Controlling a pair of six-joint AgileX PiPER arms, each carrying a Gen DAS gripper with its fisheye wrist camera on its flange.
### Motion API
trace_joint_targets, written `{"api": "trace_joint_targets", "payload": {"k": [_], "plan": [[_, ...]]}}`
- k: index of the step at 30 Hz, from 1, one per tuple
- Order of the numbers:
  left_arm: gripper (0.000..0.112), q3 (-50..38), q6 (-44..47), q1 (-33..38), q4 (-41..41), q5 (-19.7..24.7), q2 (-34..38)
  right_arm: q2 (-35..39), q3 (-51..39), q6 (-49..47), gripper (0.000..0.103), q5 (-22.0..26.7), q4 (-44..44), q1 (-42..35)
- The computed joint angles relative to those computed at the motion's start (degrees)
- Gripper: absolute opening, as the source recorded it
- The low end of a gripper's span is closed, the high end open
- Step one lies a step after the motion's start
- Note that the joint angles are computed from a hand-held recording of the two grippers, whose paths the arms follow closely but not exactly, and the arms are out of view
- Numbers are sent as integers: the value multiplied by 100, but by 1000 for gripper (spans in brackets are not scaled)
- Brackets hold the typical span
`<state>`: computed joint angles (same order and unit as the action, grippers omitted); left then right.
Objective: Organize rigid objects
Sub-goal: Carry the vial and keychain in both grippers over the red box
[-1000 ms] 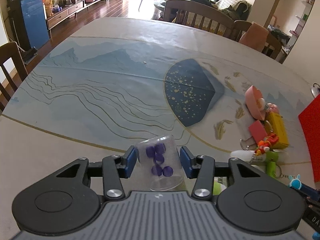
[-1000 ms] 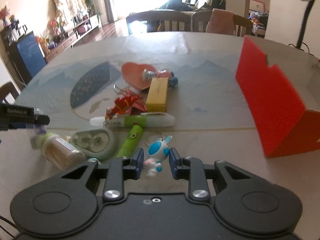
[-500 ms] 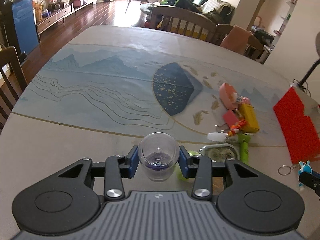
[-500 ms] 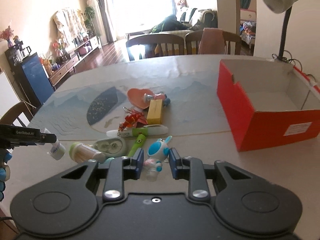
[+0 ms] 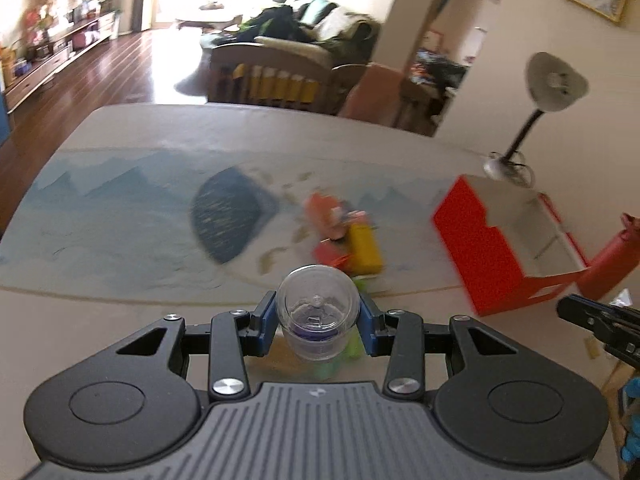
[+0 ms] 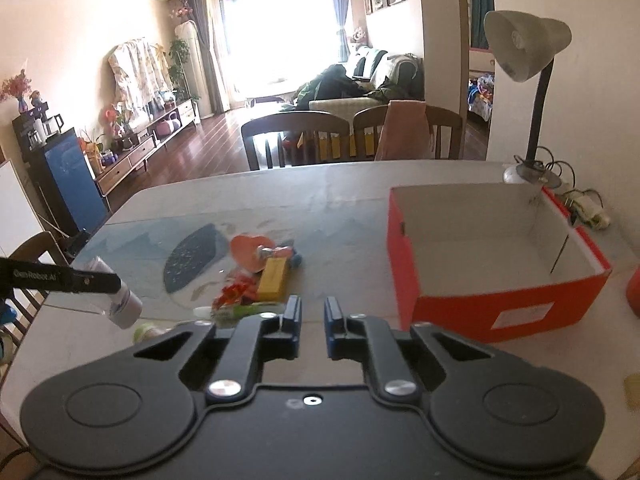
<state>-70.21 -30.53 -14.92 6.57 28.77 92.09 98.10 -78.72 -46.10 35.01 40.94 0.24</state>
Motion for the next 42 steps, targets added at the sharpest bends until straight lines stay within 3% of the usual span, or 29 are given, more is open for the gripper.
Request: {"api": "trace_joint_targets", "payload": {"k": [2, 4, 6, 11, 14, 21, 32, 37, 42], "plan": [[40, -255, -121, -163, 153, 27, 147, 225, -252, -221, 14, 250, 147, -200], [40, -529, -305, -311, 321, 72, 350, 390, -321, -385, 24, 280, 234, -366], [40, -715, -431, -400, 324, 97, 541, 562, -383, -631, 22, 458, 202, -544], [40, -1012, -532, -578, 148, 157, 975, 866, -128, -1143, 53, 461, 173, -850], [40, -1073, -497, -646, -23, 157, 1171, 1020, 126, -1274, 60, 214, 137, -912], [40, -1151, -395, -740, -133, 336, 1365, 1375, 411, -1323, 60, -241, 84, -823], [40, -944, -361, -718, -127, 427, 1248, 1757, 413, -954, 48, -815, -137, -409], [40, -808, -368, -701, -115, 411, 1173, 1787, 355, -583, 28, -1014, -368, -329], [40, -687, -358, -685, -137, 372, 1122, 1743, 422, -589, 27, -1075, -380, -326]]}}
